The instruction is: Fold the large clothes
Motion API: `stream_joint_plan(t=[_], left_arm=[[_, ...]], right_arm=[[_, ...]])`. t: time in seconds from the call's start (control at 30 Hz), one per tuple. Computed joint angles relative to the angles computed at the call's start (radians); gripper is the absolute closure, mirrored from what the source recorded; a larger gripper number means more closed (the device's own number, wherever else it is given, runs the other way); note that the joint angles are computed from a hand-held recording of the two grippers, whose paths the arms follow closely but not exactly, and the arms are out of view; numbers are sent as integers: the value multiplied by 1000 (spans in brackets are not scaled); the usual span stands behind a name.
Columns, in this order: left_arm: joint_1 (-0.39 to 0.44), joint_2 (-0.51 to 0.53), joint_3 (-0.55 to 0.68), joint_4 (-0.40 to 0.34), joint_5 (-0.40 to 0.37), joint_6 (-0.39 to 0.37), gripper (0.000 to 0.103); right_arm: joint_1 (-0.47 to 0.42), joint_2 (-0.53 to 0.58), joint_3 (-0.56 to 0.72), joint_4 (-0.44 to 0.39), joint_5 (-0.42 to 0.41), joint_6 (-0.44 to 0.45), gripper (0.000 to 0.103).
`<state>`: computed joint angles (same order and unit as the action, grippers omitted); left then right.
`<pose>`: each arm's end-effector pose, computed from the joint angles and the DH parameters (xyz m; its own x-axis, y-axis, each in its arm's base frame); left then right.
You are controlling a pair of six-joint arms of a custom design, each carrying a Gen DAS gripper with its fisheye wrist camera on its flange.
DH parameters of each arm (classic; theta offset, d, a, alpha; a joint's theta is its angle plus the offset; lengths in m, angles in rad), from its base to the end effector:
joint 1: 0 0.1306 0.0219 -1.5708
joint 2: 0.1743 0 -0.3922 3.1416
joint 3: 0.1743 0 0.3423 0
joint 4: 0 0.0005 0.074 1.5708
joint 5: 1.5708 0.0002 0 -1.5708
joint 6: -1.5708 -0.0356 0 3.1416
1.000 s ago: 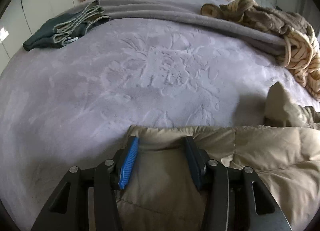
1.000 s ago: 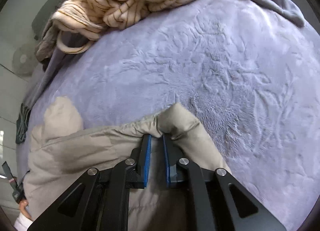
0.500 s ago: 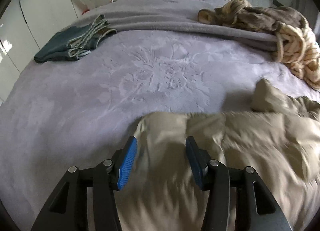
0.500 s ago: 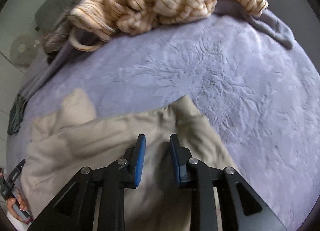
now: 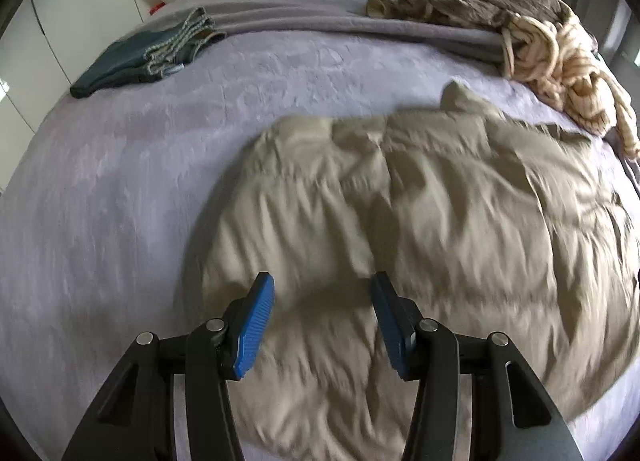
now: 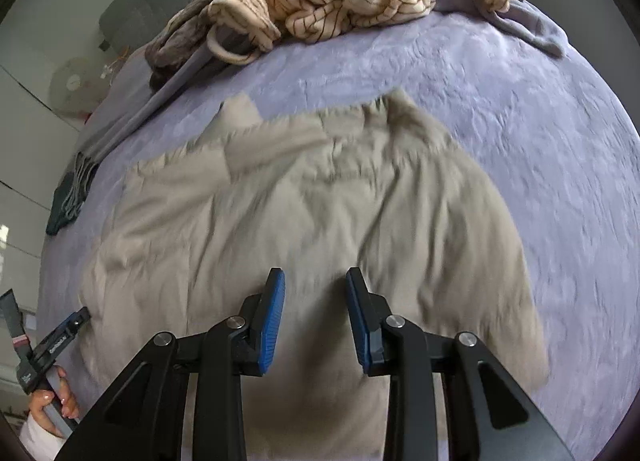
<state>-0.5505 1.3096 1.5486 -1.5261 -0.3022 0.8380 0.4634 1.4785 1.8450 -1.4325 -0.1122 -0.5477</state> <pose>0.3040 -0.1747 0.4986 -0.8658 -0.3012 -0.3996 -0.3216 0.9467 -0.0169 0.3798 0.1937 0.5483 -0.9250 0.1163 -0.3619 -0.0128 0.9420 0.3355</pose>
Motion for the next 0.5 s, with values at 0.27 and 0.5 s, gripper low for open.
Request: stream_joint_plan(t=[0.27, 0.5], left_arm=[[-105, -55, -30, -64, -5, 124, 0], [-140, -62, -30, -98, 28, 168, 0]], right_arm=[[24, -131, -145, 1, -59, -103, 56], [27, -185, -204, 8, -85, -171, 50]])
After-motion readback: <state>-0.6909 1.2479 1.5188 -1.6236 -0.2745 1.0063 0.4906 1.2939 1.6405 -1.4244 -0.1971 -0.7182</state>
